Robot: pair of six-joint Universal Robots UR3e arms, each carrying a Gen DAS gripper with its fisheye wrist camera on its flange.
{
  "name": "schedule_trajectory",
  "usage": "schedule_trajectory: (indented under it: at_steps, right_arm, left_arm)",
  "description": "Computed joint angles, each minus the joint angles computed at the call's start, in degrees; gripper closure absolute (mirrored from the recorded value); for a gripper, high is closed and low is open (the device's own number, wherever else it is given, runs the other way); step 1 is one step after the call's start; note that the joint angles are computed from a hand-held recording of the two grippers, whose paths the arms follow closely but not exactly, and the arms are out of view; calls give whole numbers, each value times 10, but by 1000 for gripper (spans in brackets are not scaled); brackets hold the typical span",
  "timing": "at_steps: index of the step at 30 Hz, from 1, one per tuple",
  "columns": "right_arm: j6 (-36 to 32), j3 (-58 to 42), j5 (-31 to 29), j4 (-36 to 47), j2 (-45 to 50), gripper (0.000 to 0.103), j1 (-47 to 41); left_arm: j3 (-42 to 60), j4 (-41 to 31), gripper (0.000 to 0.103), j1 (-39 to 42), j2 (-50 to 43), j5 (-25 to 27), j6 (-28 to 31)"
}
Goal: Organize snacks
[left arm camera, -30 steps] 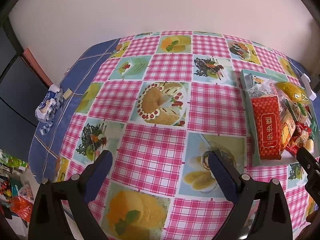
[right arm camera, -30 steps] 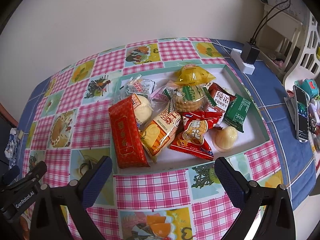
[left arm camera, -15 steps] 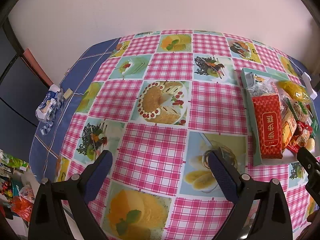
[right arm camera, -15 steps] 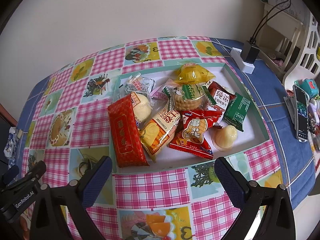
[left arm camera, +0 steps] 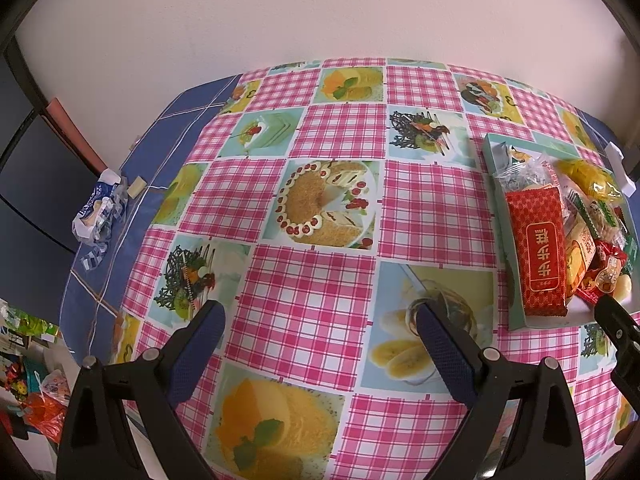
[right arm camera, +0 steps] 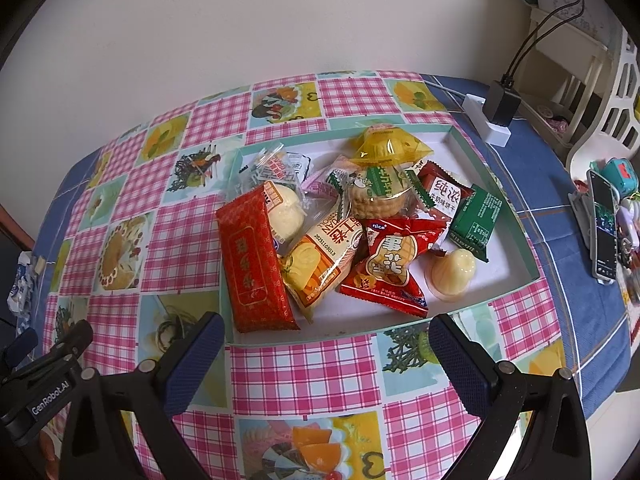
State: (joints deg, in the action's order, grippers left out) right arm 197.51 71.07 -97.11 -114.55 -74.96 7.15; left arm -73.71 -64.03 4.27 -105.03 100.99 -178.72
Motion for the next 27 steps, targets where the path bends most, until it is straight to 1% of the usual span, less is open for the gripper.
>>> schedule_trajectory:
  at_steps: [12, 27]
  right_arm:
    - [-1, -6, 1, 5, 5, 0, 1]
    - [-2, -8, 0, 8, 6, 0, 2]
  left_arm:
    - [0, -1, 6, 6, 0, -3, 12]
    - [1, -4, 6, 5, -1, -2, 12]
